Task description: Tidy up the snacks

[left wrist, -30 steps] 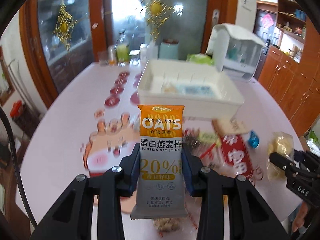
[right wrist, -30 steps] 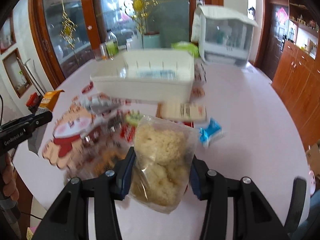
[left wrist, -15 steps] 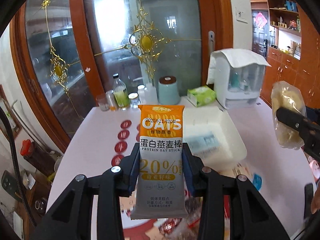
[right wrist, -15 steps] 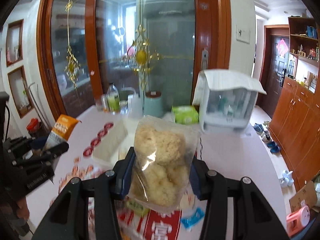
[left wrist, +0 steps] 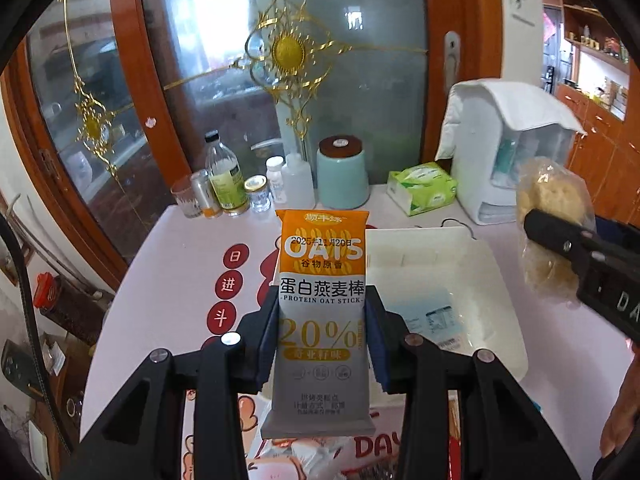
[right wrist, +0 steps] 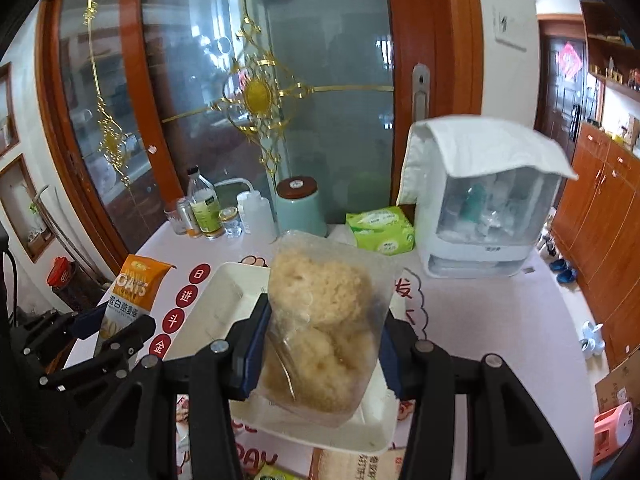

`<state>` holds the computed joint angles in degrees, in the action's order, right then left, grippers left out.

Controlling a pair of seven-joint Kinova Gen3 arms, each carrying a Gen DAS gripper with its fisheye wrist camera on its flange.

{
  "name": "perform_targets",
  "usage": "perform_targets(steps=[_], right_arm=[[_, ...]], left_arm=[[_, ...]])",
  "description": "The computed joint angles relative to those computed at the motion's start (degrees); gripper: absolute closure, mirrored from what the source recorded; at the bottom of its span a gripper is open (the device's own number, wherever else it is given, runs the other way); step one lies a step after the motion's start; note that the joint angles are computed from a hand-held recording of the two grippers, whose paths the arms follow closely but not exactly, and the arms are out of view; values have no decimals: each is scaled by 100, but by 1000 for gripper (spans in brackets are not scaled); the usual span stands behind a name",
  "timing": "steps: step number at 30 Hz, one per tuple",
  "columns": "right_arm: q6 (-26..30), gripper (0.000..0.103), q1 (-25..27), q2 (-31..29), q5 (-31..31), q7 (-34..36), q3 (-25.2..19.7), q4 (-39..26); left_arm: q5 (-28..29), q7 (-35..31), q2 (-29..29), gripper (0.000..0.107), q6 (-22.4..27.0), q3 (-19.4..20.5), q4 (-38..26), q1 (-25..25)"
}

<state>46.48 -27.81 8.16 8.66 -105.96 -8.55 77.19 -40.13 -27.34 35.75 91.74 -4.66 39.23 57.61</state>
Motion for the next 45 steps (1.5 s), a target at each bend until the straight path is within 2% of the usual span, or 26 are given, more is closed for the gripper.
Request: perform_targets(steps=[2, 3, 4, 5, 6, 10, 14, 24, 30, 35, 40, 45], right_arm=[[100, 54, -33, 204, 21, 24, 3, -150], [140, 53, -62, 287, 49, 51, 10, -203], [175, 52, -72, 376, 35, 130, 7, -253], [215, 51, -96, 455, 31, 166, 16, -296], [250, 50, -141, 515, 63, 132, 45, -325], [216, 44, -179, 575, 18, 69, 94, -277], [240, 43, -146, 531, -60, 215, 88, -240], [379, 43, -152, 120, 99, 190, 53, 79], [307, 43, 21, -387, -219, 243, -82, 571], [214, 43, 24, -979, -125, 119, -284, 1087], [276, 43, 76, -1482, -313, 195, -479, 1440], [430, 42, 90, -1899, -632, 354, -604, 1848]], left_arm=[[165, -44, 33, 65, -116, 64, 25, -191], [265, -81, 33, 46, -177, 99, 54, -288], [353, -117, 82, 20, -161, 118, 14, -379], [347, -61, 131, 11, -108, 61, -2, -378], [288, 26, 154, 8, -88, -7, 33, -335], [379, 287, 76, 8, -155, -3, 270, -419], [447, 549, -107, 8, -261, 78, 582, -477], [187, 701, -277, 8, 115, 248, 730, -174], [-29, 770, -410, 8, 403, 345, 795, 269], [-186, 989, -610, 8, 550, 471, 1001, 640], [-251, 1431, -886, 8, 578, 715, 1432, 948], [-327, 2038, -1189, 8, 488, 1065, 2130, 1255]])
